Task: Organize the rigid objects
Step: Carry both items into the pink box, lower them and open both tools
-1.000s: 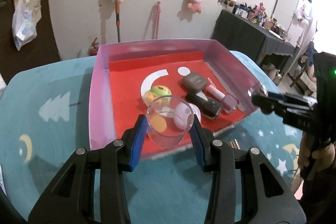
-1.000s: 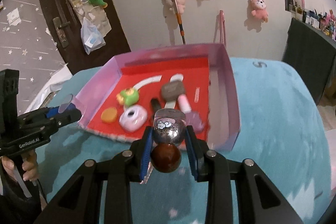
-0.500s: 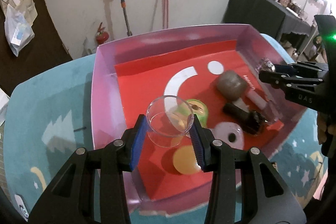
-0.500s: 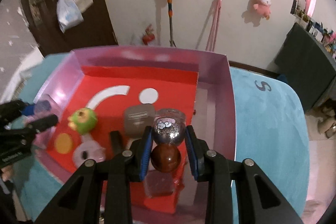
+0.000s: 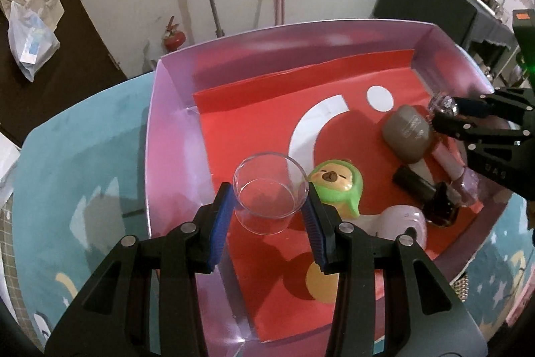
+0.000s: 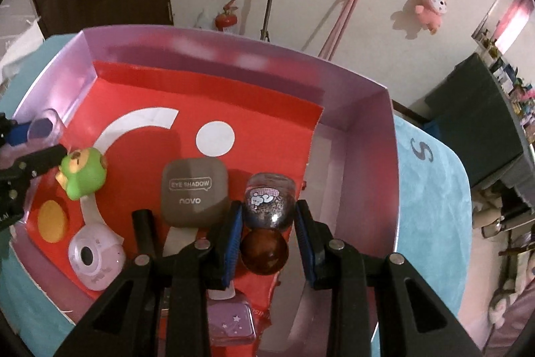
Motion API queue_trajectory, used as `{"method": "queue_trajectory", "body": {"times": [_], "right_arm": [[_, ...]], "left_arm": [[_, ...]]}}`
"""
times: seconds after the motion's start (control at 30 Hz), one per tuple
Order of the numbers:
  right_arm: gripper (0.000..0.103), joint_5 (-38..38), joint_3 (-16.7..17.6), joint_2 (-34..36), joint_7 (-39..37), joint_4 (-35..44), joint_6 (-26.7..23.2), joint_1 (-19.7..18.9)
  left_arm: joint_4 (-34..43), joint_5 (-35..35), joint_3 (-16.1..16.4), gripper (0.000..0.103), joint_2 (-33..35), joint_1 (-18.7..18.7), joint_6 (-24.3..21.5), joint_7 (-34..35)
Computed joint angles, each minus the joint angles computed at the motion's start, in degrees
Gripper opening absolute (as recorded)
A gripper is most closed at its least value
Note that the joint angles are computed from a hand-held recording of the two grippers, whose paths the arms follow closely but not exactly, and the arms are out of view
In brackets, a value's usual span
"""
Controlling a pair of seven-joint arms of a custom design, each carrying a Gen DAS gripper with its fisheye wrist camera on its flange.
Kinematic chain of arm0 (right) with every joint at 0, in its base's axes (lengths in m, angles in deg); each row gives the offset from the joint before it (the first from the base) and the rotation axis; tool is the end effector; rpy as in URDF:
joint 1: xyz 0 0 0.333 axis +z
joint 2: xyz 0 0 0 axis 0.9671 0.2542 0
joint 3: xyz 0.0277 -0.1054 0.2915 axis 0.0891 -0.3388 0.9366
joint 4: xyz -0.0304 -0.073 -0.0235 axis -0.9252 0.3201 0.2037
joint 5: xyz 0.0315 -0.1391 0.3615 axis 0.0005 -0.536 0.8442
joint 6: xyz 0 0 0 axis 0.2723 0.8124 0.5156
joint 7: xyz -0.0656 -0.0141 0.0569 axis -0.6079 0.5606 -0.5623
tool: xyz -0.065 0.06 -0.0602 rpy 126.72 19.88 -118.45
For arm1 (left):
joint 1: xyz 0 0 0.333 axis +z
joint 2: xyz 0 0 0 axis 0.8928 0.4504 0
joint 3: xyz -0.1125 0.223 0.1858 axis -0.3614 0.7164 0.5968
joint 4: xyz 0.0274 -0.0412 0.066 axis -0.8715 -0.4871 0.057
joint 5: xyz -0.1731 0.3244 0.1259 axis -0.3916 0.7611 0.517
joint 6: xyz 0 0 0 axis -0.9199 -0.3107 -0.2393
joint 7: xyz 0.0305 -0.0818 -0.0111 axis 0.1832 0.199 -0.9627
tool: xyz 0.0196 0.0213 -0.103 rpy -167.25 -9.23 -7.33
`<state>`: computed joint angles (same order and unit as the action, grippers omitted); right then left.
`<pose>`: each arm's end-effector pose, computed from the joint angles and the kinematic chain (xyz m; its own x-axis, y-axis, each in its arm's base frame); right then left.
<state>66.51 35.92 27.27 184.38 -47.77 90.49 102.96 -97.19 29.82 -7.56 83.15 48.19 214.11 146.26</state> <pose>0.7036 0.3641 0.3670 0.2702 -0.9506 0.1530 -0.8645 -0.3095 -0.3961 0.6843 -0.2253 0.3801 -0.2781 -0.9592 -0.0515 -0.8431 0.2694 -0.4653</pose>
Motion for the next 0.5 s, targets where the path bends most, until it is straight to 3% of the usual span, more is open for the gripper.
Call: {"method": "queue_trajectory", "body": {"times": [0.37, 0.5], "right_arm": [[0.033, -0.5, -0.3, 0.2, 0.2, 0.9, -0.9, 0.3], [0.033, -0.6, -0.4, 0.1, 0.2, 1.0, -0.9, 0.4]], "left_arm": [[1.4, -1.6, -1.4, 0.039, 0.2, 0.5, -1.2, 3.0], [2.1, 1.1, 0.5, 0.039, 0.3, -1.1, -1.1, 1.0]]}}
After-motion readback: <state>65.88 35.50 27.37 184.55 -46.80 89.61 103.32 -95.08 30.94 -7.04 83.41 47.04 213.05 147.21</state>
